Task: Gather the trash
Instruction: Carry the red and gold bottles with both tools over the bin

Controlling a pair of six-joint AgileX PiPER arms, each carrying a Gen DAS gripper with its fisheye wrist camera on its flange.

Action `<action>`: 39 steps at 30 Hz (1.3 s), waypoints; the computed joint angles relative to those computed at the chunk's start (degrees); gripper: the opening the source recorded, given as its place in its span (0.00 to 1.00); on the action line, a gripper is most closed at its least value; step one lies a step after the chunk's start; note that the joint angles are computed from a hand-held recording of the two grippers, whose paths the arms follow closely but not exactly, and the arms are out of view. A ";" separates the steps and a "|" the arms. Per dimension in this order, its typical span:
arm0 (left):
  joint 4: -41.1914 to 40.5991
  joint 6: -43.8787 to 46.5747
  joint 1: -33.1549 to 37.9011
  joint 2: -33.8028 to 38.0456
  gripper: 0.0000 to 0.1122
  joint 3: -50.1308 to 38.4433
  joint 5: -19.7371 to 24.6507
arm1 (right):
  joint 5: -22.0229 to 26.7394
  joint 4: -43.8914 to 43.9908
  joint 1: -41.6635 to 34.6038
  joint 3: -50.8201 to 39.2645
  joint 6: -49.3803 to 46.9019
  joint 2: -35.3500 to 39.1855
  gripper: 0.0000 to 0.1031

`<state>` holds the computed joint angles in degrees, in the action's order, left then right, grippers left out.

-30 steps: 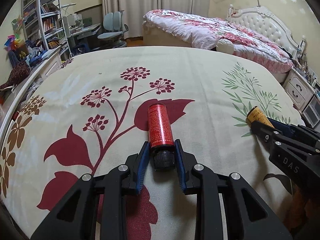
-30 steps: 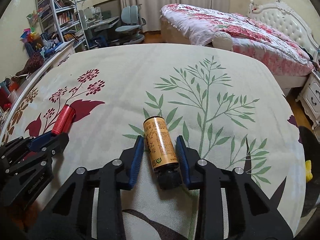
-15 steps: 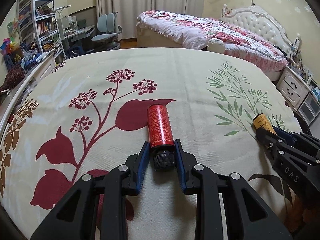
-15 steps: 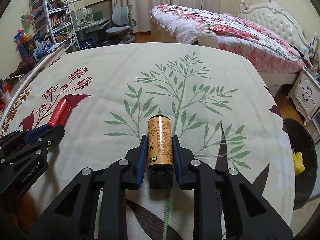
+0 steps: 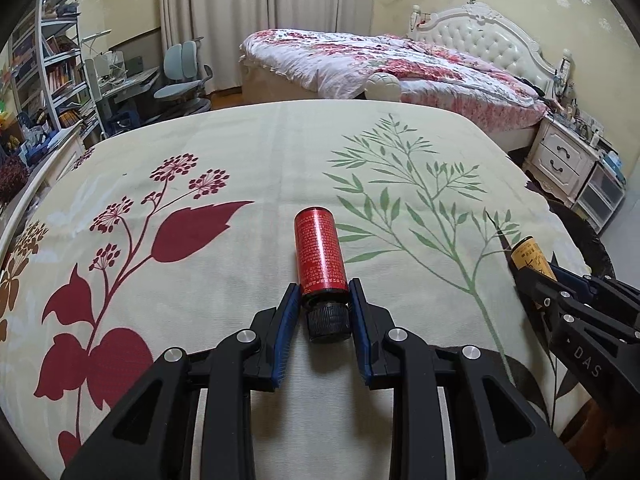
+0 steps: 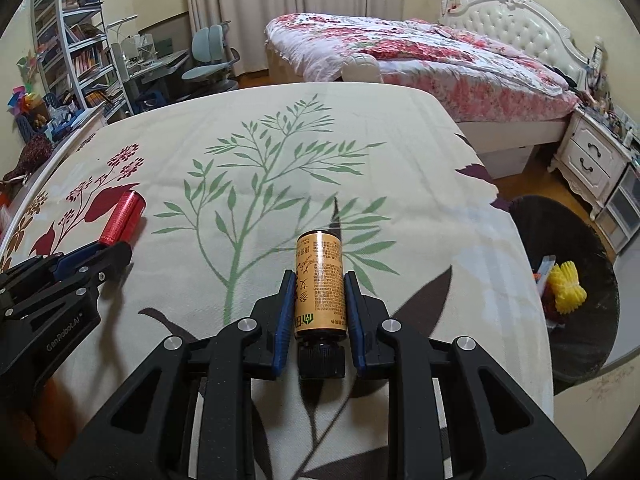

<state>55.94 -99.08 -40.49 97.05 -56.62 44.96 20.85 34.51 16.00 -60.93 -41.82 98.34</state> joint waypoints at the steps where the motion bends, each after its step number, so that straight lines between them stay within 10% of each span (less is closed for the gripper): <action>1: 0.04 0.32 -0.51 0.67 0.25 -0.96 0.06 | 0.14 0.98 -0.89 0.28 -1.05 -0.28 0.23; 21: -3.81 14.75 -5.98 16.28 0.25 -27.01 0.34 | 1.68 12.22 -18.81 -0.80 -12.87 -1.83 0.23; 39: -13.83 38.56 -6.02 39.09 0.25 -69.37 6.50 | -0.41 7.44 -27.68 -13.14 -6.23 7.39 0.23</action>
<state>42.11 -60.52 -46.51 136.14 -125.99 51.46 20.44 41.95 -11.68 -74.07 -48.05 105.73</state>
